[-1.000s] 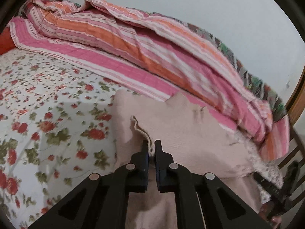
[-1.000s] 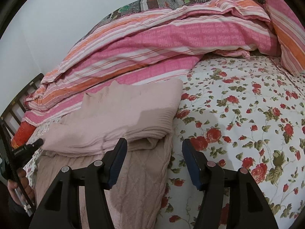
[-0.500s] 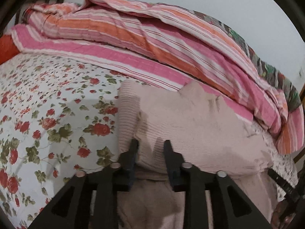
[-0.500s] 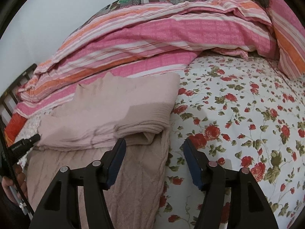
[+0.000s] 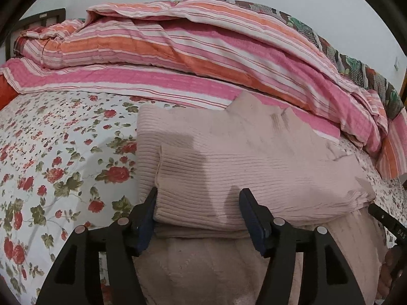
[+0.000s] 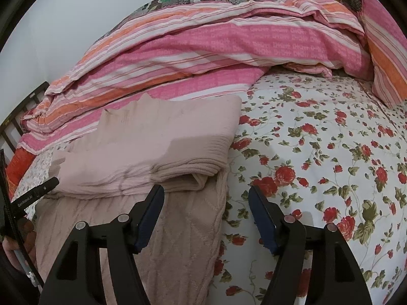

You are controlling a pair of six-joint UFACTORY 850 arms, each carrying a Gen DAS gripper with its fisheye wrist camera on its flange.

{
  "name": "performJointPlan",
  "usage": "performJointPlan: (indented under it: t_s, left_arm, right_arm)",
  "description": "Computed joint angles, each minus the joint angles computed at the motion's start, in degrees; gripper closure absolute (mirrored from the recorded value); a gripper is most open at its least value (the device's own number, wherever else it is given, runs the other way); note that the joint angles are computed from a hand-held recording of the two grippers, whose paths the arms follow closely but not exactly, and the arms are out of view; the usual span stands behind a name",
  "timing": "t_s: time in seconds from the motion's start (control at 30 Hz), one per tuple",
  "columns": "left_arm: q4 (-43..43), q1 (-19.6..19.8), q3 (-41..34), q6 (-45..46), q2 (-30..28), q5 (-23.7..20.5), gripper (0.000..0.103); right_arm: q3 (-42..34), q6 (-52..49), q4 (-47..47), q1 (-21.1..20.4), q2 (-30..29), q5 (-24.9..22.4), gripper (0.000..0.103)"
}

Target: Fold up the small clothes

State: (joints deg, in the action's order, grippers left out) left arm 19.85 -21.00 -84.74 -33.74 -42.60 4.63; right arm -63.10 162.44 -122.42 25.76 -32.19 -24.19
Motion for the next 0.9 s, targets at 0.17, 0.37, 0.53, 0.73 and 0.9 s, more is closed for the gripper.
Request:
performJointPlan:
  t_s: [0.17, 0.37, 0.53, 0.73, 0.9]
  left_arm:
    - [-3.2, -0.1, -0.1, 3.3, 0.0, -0.2, 0.043]
    - [-2.3, -0.1, 0.0, 2.4, 0.0, -0.1, 0.043]
    - [-1.6, -0.1, 0.1, 1.5, 0.1, 0.1, 0.043]
    - [-0.8, 0.0, 0.2, 0.6, 0.2, 0.3, 0.043]
    - [0.2, 0.0, 0.2, -0.4, 0.2, 0.3, 0.043]
  right_arm:
    - [0.0, -0.2, 0.2, 0.0, 0.0, -0.1, 0.035]
    - [0.0, -1.0, 0.9, 0.1, 0.0, -0.2, 0.035]
    - [-0.2, -2.8, 2.3, 0.3, -0.1, -0.3, 0.035]
    - [-0.2, -3.0, 2.4, 0.3, -0.1, -0.4, 0.034]
    - [-0.2, -3.6, 2.9, 0.3, 0.0, -0.4, 0.034]
